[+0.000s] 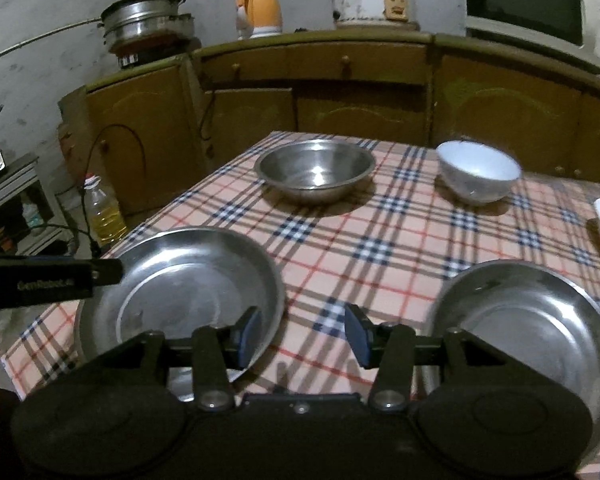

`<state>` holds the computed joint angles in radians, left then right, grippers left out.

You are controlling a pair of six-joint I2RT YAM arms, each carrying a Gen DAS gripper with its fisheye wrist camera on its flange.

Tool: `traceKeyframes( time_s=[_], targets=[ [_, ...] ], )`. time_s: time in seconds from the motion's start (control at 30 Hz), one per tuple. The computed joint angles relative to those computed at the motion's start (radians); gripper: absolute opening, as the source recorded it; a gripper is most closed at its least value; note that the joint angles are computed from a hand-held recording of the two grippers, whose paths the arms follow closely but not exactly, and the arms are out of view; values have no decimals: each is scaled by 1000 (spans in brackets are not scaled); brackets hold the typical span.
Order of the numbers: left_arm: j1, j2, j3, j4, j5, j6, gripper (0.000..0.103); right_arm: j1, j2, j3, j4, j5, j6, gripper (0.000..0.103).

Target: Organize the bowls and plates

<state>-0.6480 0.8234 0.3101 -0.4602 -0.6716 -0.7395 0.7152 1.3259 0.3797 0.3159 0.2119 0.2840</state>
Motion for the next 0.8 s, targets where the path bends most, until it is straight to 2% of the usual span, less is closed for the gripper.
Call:
traceKeyframes(
  time_s=[0.13, 0.27, 0.4, 0.47, 0.63, 0.67, 0.7, 0.8],
  targets=[
    [219, -5, -52, 100, 115, 144, 58, 2, 119, 54, 32, -19, 9, 57],
    [405, 57, -80, 207, 236, 248, 58, -7, 225, 113, 43, -49, 28, 58],
    [476, 115, -90, 278, 304, 286, 56, -20, 312, 163, 46, -79, 45, 58],
    [464, 125, -96, 297, 302, 300, 56, -30, 348, 180, 60, -103, 53, 58],
    [470, 182, -106, 383, 324, 331, 33, -55, 407, 215, 68, -168, 76, 57],
    [469, 182, -108, 390, 329, 333, 30, -57, 412, 218, 71, -174, 79, 51],
    [466, 178, -109, 390, 334, 337, 26, -57, 415, 219, 79, -179, 79, 36],
    [461, 171, -110, 388, 336, 337, 23, -52, 412, 224, 73, -166, 83, 31]
  ],
)
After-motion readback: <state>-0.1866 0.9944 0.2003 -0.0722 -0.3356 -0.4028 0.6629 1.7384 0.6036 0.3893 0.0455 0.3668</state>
